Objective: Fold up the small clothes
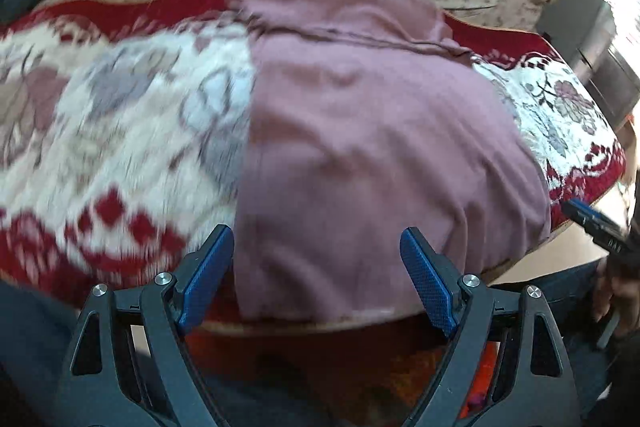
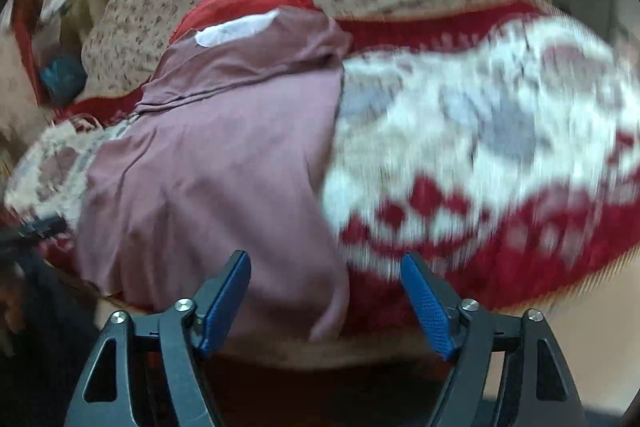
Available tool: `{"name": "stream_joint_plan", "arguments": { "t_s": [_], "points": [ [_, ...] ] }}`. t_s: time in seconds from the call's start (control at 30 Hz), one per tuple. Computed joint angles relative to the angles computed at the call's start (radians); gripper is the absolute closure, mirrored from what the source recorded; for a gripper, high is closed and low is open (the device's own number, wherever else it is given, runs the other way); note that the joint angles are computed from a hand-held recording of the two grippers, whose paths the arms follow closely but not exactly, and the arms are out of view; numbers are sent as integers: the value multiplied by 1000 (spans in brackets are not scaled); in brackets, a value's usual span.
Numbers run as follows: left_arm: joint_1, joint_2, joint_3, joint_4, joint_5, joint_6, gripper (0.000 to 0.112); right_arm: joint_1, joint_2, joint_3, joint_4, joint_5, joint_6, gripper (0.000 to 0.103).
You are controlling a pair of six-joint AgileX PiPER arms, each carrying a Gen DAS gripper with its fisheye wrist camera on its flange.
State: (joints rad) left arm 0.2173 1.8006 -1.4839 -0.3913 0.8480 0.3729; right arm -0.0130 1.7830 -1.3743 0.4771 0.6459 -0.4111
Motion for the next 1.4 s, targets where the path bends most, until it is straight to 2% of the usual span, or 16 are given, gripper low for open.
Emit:
{"name": "stream_joint_plan", "arguments": {
  "t_s": [0.07, 0.13, 0.2, 0.23, 0.3, 0.5, 0.6, 0.77, 0.97, 1.0, 1.07, 1.13, 1.17, 1.23, 1.27, 1.4],
  "points": [
    [0, -21, 28, 4, -18, -14, 27, -7, 2, 16, 14, 23, -14, 43],
    [-11, -40, 66, 29, -53, -22, 27, 1, 11, 7, 3, 50, -27, 46],
    [-5, -27, 62, 32, -39, -19, 27, 24, 43, -25, -43, 90, -9, 53],
    [-2, -23, 64, 38, -40, -30, 27, 30, 58, -40, -68, 108, 6, 61],
    [8, -16, 62, 62, -46, -57, 27, 46, 90, -78, -132, 136, 63, 62],
    [55, -31, 108, 111, -94, -125, 27, 43, 121, -109, -116, 174, 60, 82],
    [44, -13, 106, 164, -98, -163, 27, 29, 150, -146, -115, 211, 90, 83],
    [36, 67, 48, 188, -37, -187, 27, 26, 182, -189, -113, 238, 110, 83],
    [47, 124, 5, 129, 15, -137, 27, -3, 193, -183, -37, 244, 75, 76],
    [52, 125, 3, 111, 23, -125, 31, -7, 190, -175, -23, 240, 68, 74],
    [81, 138, -9, 29, 68, -81, 47, -2, 186, -170, -25, 234, 68, 73],
    [91, 139, -16, 12, 85, -81, 66, 5, 182, -167, -37, 230, 77, 73],
    [95, 133, -14, 11, 88, -79, 72, 4, 182, -171, -36, 235, 81, 74],
    [99, 119, -1, 0, 85, -65, 99, -2, 186, -176, -17, 243, 84, 74],
    [100, 114, 2, -2, 83, -61, 105, -9, 186, -175, -3, 248, 81, 74],
    [103, 104, 8, -9, 78, -62, 105, -20, 185, -171, 12, 254, 82, 74]
  ]
}}
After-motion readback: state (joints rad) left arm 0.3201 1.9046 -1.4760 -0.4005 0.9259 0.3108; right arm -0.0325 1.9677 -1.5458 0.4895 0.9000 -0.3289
